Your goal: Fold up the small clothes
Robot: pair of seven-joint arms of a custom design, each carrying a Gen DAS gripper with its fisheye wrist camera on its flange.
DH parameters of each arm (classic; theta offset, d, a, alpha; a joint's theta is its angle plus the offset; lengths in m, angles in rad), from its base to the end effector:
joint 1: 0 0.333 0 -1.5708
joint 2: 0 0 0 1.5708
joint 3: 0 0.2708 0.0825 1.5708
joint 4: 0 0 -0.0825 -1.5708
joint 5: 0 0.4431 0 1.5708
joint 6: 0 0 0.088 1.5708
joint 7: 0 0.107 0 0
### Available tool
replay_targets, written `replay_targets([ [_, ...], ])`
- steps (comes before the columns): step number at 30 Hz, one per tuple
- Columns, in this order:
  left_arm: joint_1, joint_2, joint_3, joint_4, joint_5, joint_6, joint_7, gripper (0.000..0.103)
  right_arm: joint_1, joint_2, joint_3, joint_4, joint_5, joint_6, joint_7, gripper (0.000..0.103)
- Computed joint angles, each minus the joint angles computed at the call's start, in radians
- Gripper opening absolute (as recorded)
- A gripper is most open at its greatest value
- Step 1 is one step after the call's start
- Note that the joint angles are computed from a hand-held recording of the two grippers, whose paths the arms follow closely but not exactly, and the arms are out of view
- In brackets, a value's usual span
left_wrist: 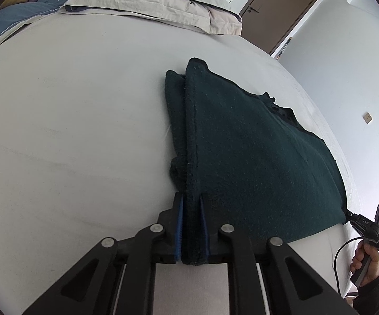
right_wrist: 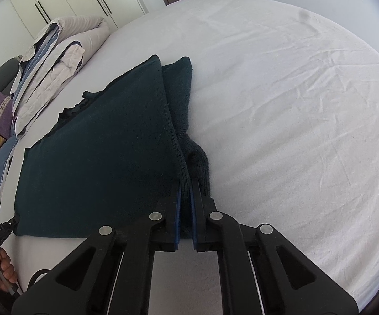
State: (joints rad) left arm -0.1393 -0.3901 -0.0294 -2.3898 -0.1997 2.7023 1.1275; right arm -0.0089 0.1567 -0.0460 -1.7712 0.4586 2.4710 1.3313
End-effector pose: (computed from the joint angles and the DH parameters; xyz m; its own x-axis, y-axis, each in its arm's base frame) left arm 0.5399 -0.0855 0.4802 0.2584 -0.8680 0.4240 -0.7340 -0.4618 -0.4980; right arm 0.6972 -0.0381 0.4638 -0.0059 -0.9566 -0.2915 -0.8330 0.1659 -0.5278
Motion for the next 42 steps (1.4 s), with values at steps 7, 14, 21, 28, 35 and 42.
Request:
replay_targets([
  [7,0.088,-0.111,-0.098,-0.037,0.21,0.013,-0.176,0.019,0.023,-0.105,-0.002,-0.079,-0.04,0.117,0.09,0.049],
  [14,-0.017,0.11,-0.099,0.162,0.238,0.07,-0.109,0.031,0.049,-0.033,0.055,0.038,0.525,-0.23,-0.209,0.047],
  [21,-0.009,0.221,-0.124,0.216,0.286,0.017,-0.102,0.029,0.075,0.089,0.103,0.086,0.552,-0.276,-0.176,0.034],
  [28,-0.004,0.157,-0.095,0.142,0.228,0.022,-0.055,0.015,0.009,0.004,0.059,-0.058,0.679,-0.1,-0.173,0.016],
  [35,-0.023,0.131,-0.112,0.153,0.208,0.017,-0.118,0.035,0.015,-0.113,0.02,-0.153,0.611,0.042,-0.092,0.022],
  [42,-0.021,0.256,-0.165,0.294,0.359,-0.082,-0.176,0.044,0.042,-0.012,0.047,-0.024,0.64,-0.235,-0.176,0.022],
])
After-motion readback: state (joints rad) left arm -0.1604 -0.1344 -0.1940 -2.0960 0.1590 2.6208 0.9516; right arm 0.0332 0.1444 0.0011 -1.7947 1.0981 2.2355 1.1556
